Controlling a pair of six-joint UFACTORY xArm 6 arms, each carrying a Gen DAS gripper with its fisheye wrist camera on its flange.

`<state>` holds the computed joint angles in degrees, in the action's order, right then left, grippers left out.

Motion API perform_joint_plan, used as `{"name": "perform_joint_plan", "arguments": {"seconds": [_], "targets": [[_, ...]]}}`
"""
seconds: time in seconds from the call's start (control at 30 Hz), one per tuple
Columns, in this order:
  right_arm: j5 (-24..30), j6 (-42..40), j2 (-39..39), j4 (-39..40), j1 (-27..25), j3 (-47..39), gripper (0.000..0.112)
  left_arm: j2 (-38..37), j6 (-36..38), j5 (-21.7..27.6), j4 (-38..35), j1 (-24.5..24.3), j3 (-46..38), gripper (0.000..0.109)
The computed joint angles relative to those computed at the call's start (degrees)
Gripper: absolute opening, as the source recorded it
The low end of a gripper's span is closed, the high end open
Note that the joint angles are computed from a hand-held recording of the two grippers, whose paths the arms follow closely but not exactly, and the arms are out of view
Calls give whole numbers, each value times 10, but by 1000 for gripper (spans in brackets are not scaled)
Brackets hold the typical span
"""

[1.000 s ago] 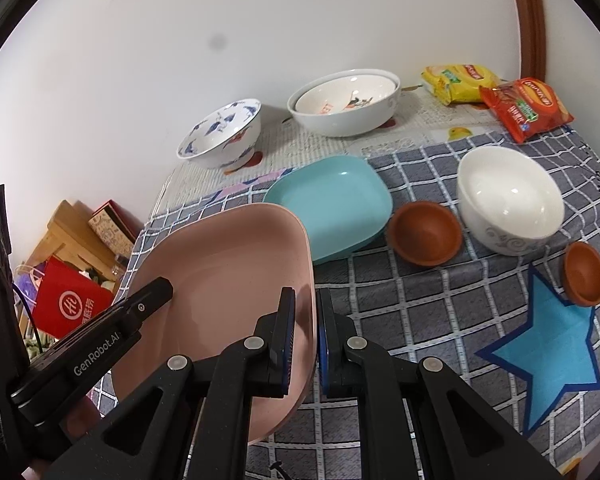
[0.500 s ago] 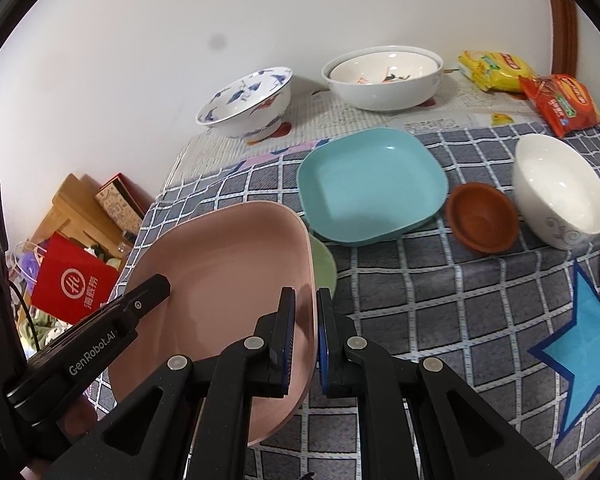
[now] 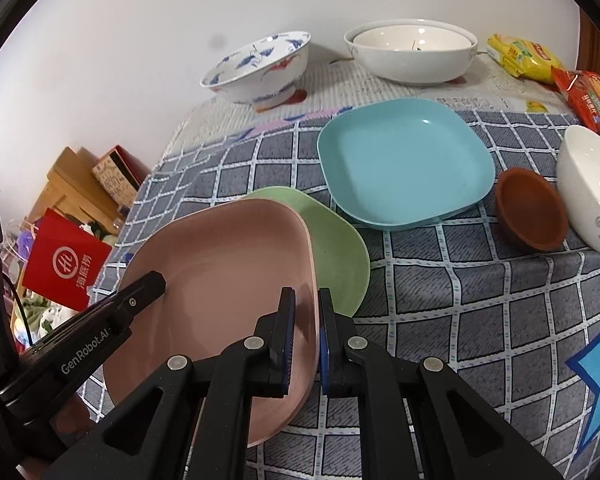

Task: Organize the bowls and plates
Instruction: 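Lower the pink plate onto the green plate and open both grippers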

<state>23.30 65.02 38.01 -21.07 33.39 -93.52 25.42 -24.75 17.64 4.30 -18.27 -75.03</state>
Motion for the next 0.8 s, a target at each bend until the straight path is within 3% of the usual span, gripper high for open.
{"name": "perform_joint_plan", "arguments": {"seconds": [0.5, 0.8], "targets": [[22, -70, 43, 45, -10, -51, 14, 31, -2, 23, 3, 0, -35, 13], [53, -134, 71, 83, -12, -100, 23, 41, 5, 31, -13, 1, -45, 13]]}}
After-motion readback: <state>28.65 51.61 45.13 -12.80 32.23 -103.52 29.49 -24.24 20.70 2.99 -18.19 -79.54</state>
